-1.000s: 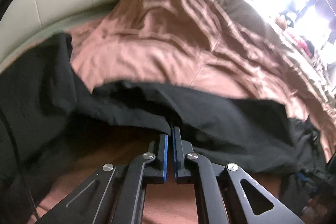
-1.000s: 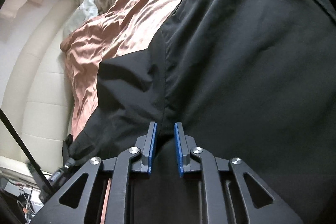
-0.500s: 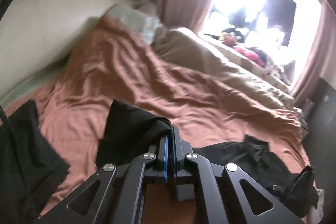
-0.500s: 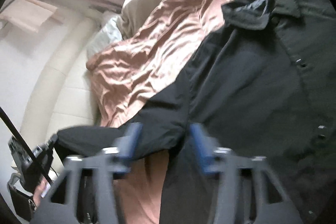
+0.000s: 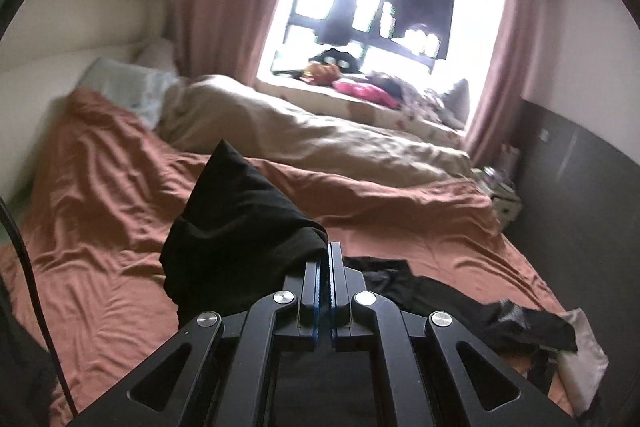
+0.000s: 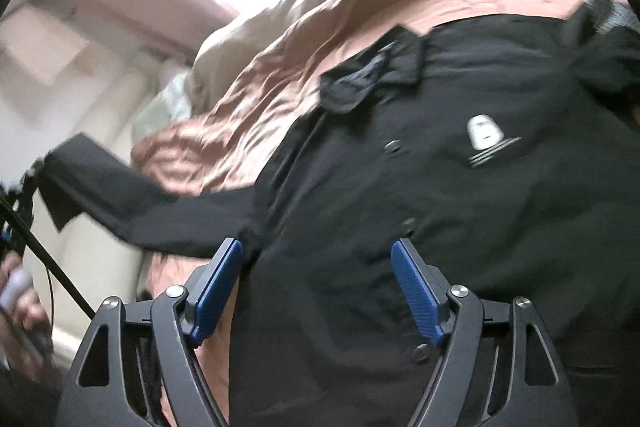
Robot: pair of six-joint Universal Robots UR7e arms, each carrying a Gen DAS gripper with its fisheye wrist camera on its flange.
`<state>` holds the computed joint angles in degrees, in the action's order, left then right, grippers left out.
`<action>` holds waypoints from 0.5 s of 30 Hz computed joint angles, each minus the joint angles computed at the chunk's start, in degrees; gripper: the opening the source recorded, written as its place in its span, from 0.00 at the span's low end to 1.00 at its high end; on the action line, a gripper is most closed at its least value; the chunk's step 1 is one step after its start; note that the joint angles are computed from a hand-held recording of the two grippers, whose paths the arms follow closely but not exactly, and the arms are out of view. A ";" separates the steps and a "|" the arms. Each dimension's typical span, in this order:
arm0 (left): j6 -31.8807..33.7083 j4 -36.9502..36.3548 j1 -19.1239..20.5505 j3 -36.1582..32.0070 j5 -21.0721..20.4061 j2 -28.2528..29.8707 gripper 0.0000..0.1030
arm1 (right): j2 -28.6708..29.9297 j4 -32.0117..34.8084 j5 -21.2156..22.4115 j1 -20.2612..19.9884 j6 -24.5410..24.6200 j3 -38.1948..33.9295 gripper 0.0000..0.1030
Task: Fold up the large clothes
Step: 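Grasp the black sleeve with the left tool and lift it, then lay the sleeve across the shirt front and open the left tool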
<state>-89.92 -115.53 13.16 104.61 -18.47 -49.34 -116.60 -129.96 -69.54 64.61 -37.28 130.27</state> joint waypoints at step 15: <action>42.80 -45.33 7.35 -13.33 -10.85 20.80 0.02 | 0.45 3.46 3.39 -8.32 2.01 -5.75 0.74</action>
